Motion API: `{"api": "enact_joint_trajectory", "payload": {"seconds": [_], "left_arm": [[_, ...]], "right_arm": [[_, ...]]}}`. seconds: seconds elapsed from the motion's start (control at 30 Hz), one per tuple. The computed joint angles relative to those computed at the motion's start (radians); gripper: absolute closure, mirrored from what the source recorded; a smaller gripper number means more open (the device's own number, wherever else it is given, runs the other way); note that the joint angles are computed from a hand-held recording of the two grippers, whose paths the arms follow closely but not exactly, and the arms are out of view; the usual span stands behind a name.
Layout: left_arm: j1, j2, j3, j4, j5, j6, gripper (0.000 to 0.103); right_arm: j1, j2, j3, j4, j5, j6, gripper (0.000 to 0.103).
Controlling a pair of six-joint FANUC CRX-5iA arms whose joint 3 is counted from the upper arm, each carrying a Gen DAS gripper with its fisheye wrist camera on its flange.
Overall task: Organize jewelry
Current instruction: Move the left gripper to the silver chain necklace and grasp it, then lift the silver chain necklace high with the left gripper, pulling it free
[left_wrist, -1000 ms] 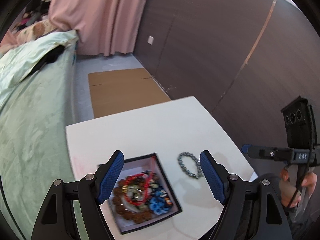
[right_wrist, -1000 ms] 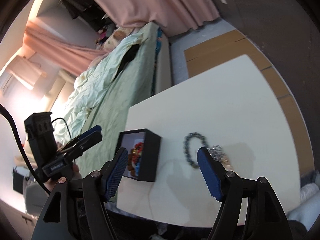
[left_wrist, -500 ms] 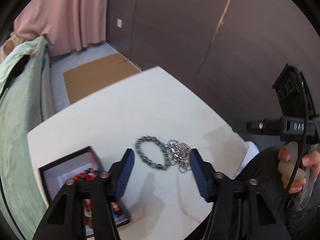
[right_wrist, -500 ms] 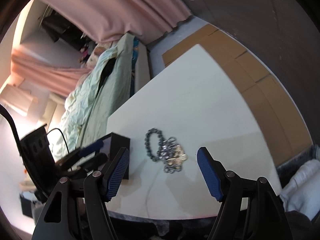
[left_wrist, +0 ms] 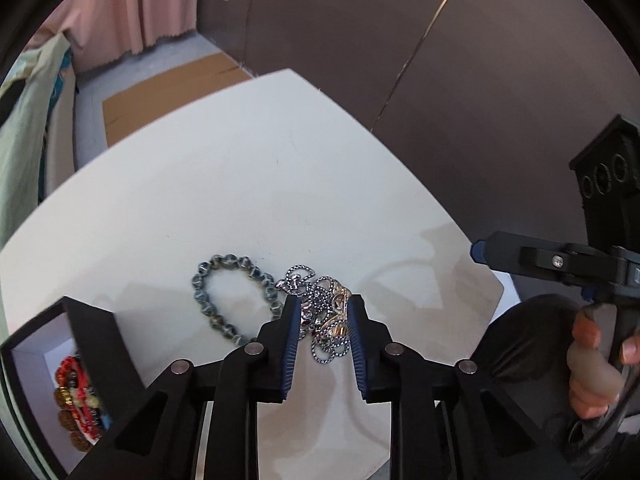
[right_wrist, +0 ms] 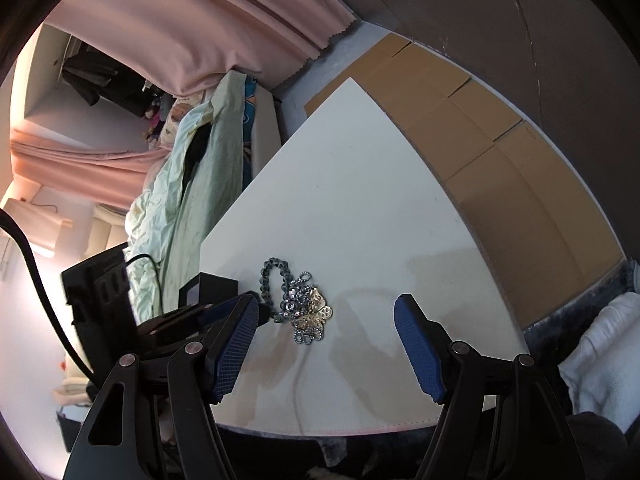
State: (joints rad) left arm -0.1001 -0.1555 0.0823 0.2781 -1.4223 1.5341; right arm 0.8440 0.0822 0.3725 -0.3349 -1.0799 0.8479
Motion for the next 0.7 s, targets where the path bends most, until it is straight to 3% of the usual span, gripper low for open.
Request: {"api": "enact_joint_trajectory", "payload": {"seconds": [0.17, 0.43, 0.7], "left_arm": [[-0.016, 0.038, 0.024, -0.031, -0.032, 0.061, 0.085], [0.002, 0.054, 0.007, -0.027, -0.041, 0.131, 0.086], [-0.076, 0.095, 0.093, -0.141, -0.068, 0.169, 0.086]], "right_arm": [[-0.031, -0.010, -0.010, -0.061, 0.007, 0.025, 0.031], [-0.050, -0.020, -0.022, -0.099, 0.010, 0.038, 0.031], [-0.052, -0.016, -0.017, -0.106, 0.007, 0.042, 0.031]]}}
